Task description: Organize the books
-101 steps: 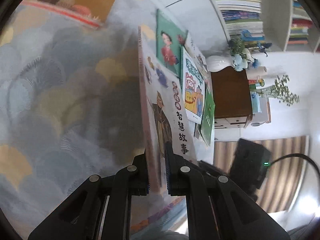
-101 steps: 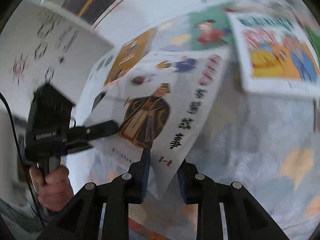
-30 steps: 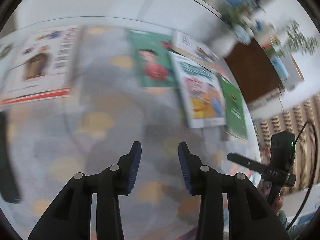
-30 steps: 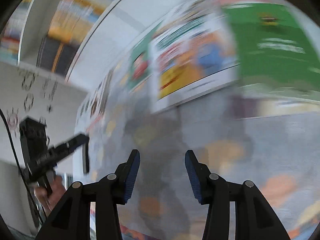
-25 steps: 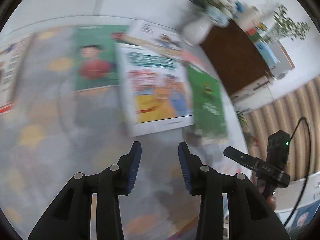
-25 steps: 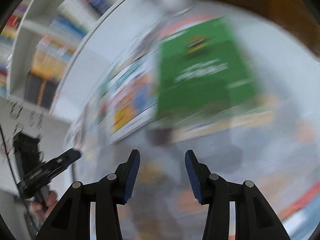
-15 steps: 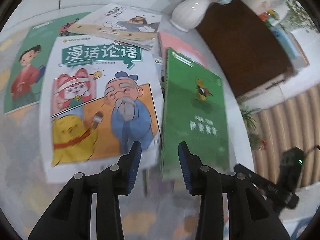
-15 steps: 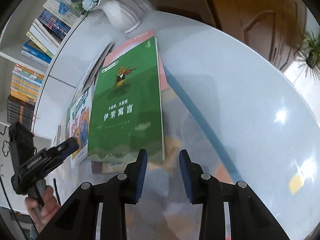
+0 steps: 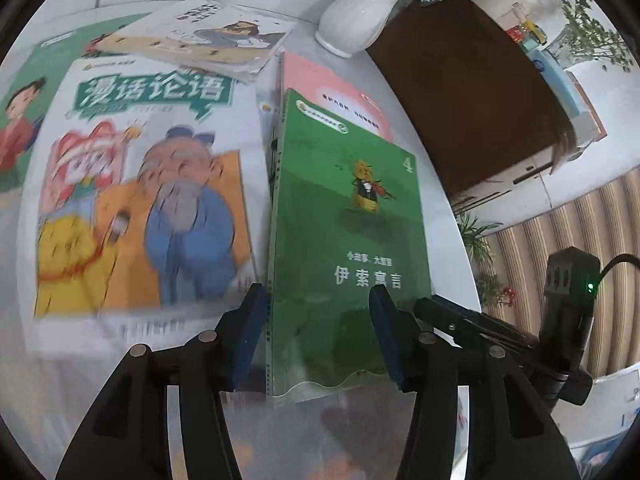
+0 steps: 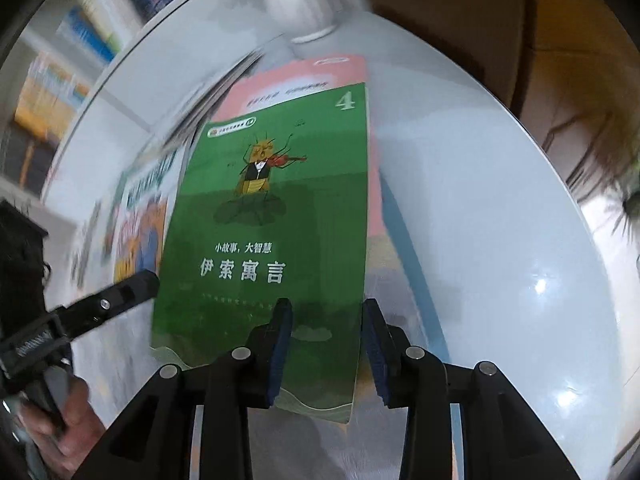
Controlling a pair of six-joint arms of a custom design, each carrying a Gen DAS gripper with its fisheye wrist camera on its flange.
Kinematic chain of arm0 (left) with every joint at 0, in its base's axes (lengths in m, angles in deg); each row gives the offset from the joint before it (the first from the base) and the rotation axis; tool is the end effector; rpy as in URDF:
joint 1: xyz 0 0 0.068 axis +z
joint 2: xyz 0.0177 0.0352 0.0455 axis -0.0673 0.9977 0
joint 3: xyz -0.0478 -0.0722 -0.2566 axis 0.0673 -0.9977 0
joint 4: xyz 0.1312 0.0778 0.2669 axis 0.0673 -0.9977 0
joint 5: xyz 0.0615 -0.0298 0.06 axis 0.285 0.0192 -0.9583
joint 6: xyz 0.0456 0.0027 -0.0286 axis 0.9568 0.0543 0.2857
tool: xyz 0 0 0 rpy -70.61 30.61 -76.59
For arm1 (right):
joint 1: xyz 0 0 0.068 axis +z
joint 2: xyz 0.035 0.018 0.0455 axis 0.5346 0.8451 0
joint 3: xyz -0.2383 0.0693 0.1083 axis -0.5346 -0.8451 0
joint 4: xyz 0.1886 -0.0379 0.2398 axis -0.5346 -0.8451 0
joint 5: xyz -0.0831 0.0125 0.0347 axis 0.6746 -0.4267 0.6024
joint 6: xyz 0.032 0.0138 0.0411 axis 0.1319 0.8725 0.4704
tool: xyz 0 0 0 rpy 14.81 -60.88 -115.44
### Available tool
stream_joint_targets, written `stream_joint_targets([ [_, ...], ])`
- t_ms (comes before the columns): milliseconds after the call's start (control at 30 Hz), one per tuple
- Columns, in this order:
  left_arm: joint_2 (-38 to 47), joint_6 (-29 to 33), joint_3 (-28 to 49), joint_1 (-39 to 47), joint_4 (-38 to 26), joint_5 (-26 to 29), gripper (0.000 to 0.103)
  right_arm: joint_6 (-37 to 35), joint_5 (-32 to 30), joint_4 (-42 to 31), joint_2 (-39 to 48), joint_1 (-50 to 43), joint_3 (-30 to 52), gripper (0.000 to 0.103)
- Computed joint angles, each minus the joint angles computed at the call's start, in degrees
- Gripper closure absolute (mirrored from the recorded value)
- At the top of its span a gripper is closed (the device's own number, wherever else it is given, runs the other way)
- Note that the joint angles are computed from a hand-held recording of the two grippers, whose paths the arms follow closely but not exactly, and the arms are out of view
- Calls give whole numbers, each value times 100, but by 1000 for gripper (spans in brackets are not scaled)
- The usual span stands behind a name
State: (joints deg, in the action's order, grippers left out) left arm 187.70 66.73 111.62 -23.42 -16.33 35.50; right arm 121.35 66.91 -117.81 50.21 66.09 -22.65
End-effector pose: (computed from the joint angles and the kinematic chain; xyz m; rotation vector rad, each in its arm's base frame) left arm 0.3921 -0.1616 0.1932 0.7951 2.6968 -0.9443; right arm 0.2380 0.1496 0.1676 0.8134 2.5348 0.2829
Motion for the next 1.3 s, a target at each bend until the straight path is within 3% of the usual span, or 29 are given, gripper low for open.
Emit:
stream_joint_targets([
  [200, -1397, 613, -1603, 703, -367, -61, 54, 319, -92, -150, 146, 1031, 170, 67],
  [300, -1794, 742, -2145, 1140, -421, -122, 54, 675, -291, 249, 439, 1504, 102, 67],
  [367, -1778, 821, -2242, 1379, -545, 30, 57, 717, -174, 280, 549, 1691, 160, 67],
  [567, -2149, 1020, -2751, 1736, -541, -175, 58, 816, 61, -271, 546, 2001, 298, 68],
  [733, -2124, 997, -2884, 1822, -471, 112, 58, 662, 274, -381, 800, 2198, 478, 69],
  [833, -1821, 924, -2639, 1807, -745, 557, 58, 630, 197, -147, 754, 2208, 384, 69],
  [1000, -1217, 1672, -2207, 2227, -1994, 2492, 58, 929, -126, 745, 23, 2015, -472, 69],
  [1033, -1263, 1634, -2206, 2159, -1927, 2421, 58, 1038, -187, 942, -101, 1989, -642, 69],
  [1100, -1626, 1100, -2446, 1890, -1208, 1789, 62, 1170, -253, 1158, -316, 1962, -882, 69],
  [1167, -1744, 728, -2629, 1590, -738, 1124, 92, 1246, -273, 1251, -423, 1959, -996, 69],
  [1267, -1986, 476, -2885, 1352, -275, 690, 95, 1284, -231, 1245, -545, 2006, -1078, 69],
  [1300, -2010, 452, -2893, 1355, -298, 783, 95, 1297, -244, 1230, -650, 1998, -1143, 69],
])
